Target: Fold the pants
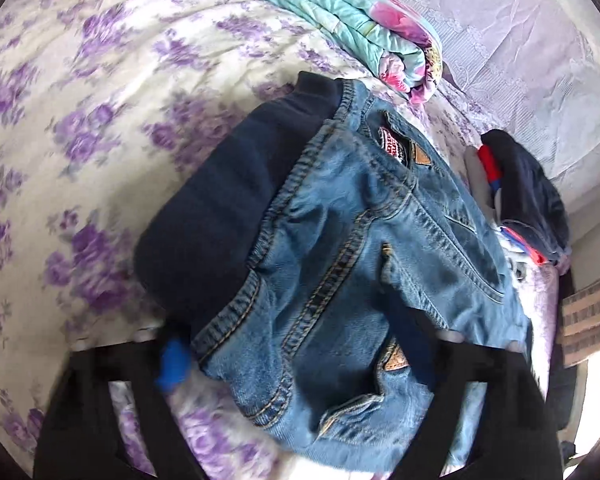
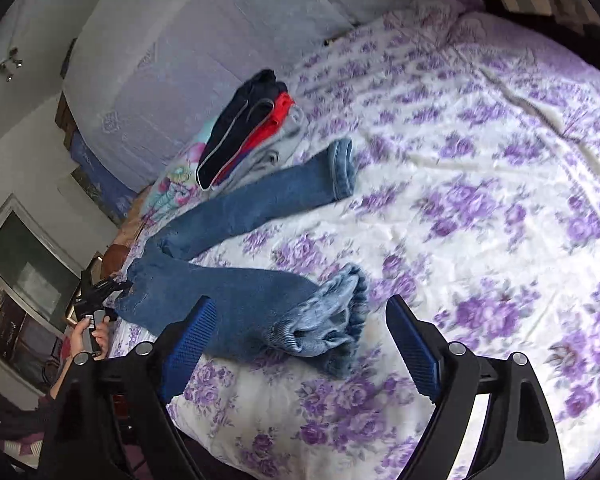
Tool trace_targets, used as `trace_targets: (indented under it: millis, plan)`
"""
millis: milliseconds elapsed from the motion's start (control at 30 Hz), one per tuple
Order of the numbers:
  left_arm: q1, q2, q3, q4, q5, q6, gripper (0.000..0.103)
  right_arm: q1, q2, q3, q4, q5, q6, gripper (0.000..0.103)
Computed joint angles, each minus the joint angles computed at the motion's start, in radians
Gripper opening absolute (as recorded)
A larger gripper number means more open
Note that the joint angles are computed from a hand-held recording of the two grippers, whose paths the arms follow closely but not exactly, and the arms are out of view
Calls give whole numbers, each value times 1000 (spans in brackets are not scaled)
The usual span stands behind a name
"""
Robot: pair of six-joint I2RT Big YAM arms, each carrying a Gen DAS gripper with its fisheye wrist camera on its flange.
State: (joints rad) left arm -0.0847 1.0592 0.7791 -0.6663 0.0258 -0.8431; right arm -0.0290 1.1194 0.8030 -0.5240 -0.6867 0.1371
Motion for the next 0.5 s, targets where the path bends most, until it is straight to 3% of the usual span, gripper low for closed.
trace_targets:
  millis: [33,67,100,167,200,300,367,433,500]
  plan:
    - [-13,4,9,-3,-10,5,49,41,21,17,-45,41,-38,54]
    - [-23,-2,14,-8,-24,8,33,86,40,37,-95,111,-93,18]
    - [-27,-12,20,-13,-28,11,29,117,50,51,-107,137,-117,17]
    - [-21,-59,27,-14,-21,15,18,139,28,65,-44,166,-116,17]
    - [-18,-96,36,-26,-34,18,18,132,20,81,-22,159,-110,17]
    - [-12,-175,61,-57,-25,21,17,75,-23,130,82,57,-85,16]
    - [-41,-232,72,-109,-62,36,17,39,-84,128,146,-7,-98,17]
    - [-69,-265,66,-164,-86,41,18,-16,-141,118,102,-88,-184,18]
    - [-98,-292,29,-226,-102,43,19,-53,-140,116,-67,-92,-358,28]
